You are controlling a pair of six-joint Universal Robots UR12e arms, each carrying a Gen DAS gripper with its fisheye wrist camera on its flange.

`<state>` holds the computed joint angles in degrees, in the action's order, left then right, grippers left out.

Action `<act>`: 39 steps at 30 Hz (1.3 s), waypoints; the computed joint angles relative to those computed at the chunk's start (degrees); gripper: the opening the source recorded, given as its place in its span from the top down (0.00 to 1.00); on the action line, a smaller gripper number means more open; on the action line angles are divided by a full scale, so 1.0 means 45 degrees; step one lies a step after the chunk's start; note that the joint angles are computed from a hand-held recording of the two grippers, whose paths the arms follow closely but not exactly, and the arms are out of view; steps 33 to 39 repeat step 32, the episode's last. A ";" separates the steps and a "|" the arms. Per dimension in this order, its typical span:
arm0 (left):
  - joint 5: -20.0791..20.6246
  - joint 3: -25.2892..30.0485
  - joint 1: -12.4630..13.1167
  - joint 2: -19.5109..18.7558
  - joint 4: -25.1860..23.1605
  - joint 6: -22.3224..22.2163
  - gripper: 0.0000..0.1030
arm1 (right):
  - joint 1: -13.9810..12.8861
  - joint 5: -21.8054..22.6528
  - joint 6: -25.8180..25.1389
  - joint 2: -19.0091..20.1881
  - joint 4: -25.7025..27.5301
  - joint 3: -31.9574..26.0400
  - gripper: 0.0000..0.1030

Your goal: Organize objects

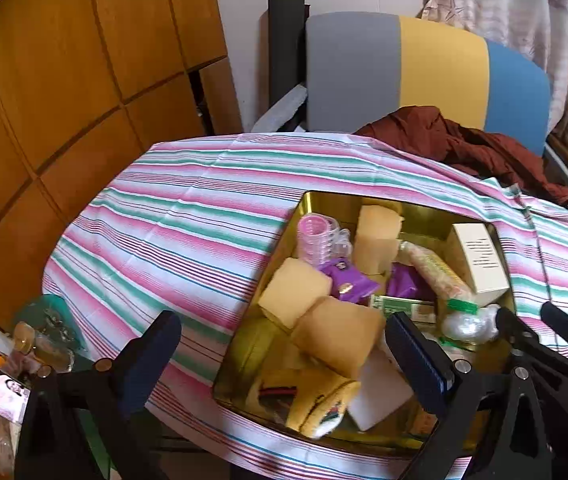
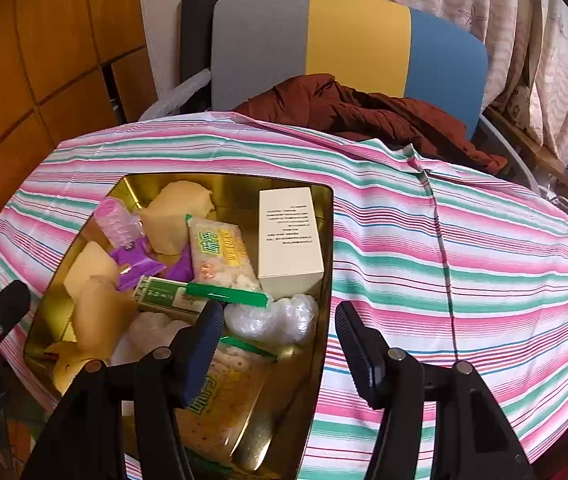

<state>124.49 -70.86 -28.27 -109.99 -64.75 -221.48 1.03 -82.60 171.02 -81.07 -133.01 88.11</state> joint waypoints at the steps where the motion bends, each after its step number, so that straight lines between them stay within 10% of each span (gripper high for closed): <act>1: 0.0046 0.0023 0.0001 -0.0016 -0.0097 -0.0036 0.00 | -0.0021 0.0142 0.0018 -0.0029 -0.0031 0.0027 0.43; 39: -0.0018 0.0022 0.0030 -0.0144 -0.0386 -0.0442 0.02 | -0.0041 0.0487 -0.0215 -0.0102 -0.0080 0.0112 0.42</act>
